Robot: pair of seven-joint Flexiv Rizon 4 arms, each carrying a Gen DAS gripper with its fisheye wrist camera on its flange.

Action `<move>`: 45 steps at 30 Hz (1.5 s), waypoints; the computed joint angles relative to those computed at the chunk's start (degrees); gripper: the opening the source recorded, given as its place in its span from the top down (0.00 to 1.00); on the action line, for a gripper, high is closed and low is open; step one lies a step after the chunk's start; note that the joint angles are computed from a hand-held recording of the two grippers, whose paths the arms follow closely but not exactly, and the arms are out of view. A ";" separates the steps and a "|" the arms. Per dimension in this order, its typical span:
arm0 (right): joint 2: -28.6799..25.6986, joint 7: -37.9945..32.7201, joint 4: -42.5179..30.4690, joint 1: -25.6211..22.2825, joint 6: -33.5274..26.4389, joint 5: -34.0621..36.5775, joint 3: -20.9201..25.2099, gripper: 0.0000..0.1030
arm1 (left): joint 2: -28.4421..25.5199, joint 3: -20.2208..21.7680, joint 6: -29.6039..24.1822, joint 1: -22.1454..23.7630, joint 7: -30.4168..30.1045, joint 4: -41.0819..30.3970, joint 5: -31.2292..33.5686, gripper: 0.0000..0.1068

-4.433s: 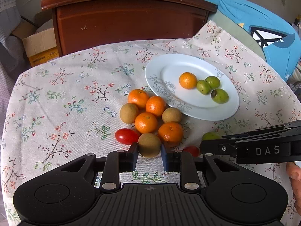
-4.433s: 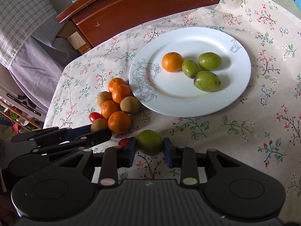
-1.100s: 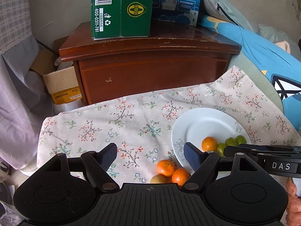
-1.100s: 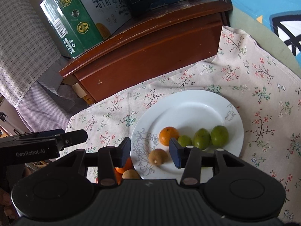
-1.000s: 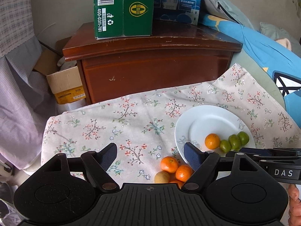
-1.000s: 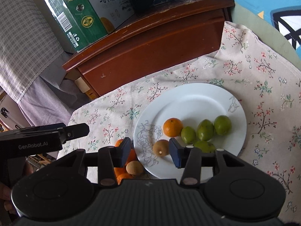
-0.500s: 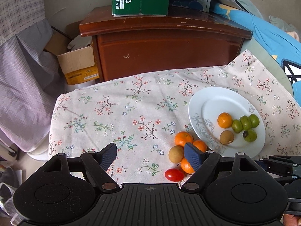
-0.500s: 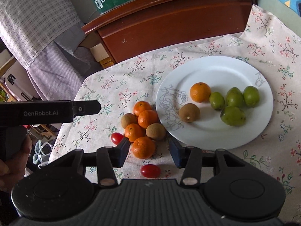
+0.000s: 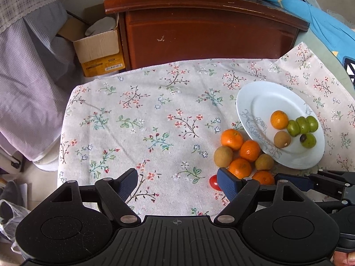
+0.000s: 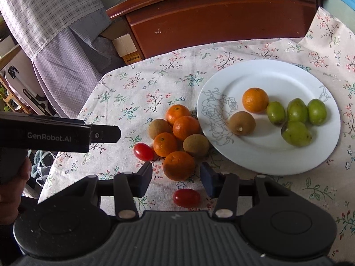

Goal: Organize fruits
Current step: 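Reach the left gripper toward a red cherry tomato while the right reaches a tangerine, then grasp the cherry tomato with the left gripper while the right grasps the tangerine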

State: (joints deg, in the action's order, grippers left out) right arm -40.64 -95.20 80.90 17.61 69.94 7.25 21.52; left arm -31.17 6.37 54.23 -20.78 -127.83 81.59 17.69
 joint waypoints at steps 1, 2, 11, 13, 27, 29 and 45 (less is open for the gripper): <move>-0.01 -0.01 0.18 0.37 0.37 -0.37 -0.41 0.53 | 0.04 -0.10 -0.10 0.08 0.21 0.18 -0.08 0.25; -0.04 -0.08 0.33 0.64 0.60 -0.74 -0.67 0.53 | 0.05 -0.20 -0.19 0.16 0.44 0.30 -0.17 0.25; 0.07 -0.90 0.86 0.26 0.61 -1.95 -0.13 0.69 | -0.15 -1.09 0.24 0.70 2.55 1.00 -1.25 0.25; 0.60 -1.25 0.91 -0.13 0.11 -1.60 0.26 0.69 | -0.22 -1.34 0.67 0.82 3.45 1.32 -1.64 0.25; 4.31 4.71 2.51 -1.40 -0.31 1.81 -1.13 0.69 | -3.55 -1.76 6.20 -0.25 10.35 0.50 -3.50 0.29; 4.07 5.10 2.00 -1.54 -0.81 2.14 -0.96 0.69 | -4.10 -1.38 7.13 -0.49 10.56 0.31 -3.84 0.29; 4.08 5.14 1.93 -1.56 -0.84 2.36 -1.01 0.69 | -6.03 -0.11 10.36 -1.66 14.36 -0.07 -5.52 0.71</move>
